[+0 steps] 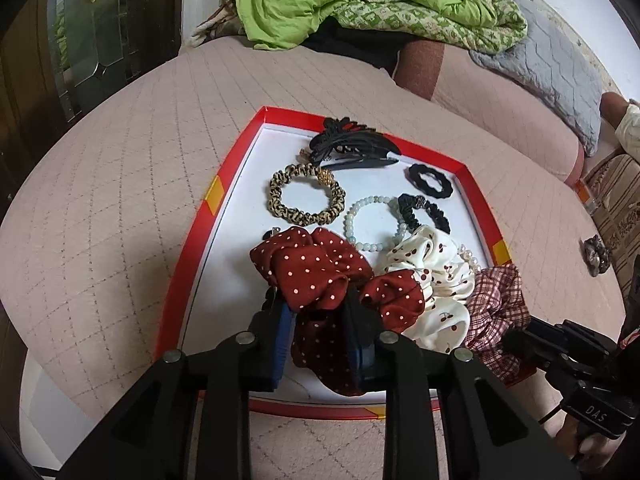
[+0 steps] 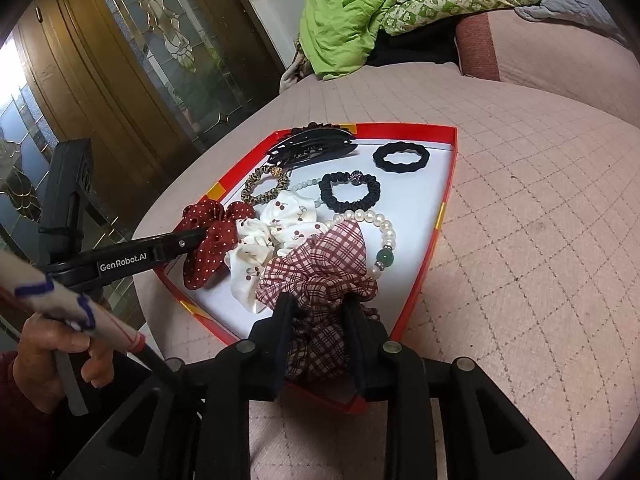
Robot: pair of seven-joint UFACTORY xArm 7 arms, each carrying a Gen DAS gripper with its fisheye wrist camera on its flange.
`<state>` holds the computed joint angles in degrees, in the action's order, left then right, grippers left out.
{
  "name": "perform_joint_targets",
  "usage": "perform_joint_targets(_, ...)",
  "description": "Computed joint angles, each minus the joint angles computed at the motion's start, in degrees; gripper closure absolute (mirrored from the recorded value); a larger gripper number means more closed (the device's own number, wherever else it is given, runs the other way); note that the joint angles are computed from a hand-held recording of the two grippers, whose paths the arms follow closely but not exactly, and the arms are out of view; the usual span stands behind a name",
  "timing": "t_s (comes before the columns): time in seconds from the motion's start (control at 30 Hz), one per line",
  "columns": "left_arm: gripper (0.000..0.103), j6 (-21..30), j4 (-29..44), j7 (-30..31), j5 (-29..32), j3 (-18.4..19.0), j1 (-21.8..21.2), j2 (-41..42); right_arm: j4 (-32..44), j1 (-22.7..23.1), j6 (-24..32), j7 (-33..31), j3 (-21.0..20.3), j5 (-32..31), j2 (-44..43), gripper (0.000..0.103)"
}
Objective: Organize jewelry
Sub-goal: 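Carry both scrunchies into the tray and lower them onto the jewelry, then open both grippers and lift them away from the tray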
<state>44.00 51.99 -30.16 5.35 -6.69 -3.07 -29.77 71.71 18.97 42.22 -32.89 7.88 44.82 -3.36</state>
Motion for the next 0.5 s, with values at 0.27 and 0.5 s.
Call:
perform_joint_targets(0.27,0.067,-2.5,-0.9,-1.5,0.8,-0.5,0.7,-1.6,-0.5,-0.4,0.3,-1.5,-0.9,2.6,-1.7,0.063)
perform_joint_targets(0.5,0.051,-6.2,-2.4,-4.2,3.3,-2.0,2.7,-3.9,-1.0,-0.7,-1.3,-1.4,-1.6,2.8,-2.7,0.063)
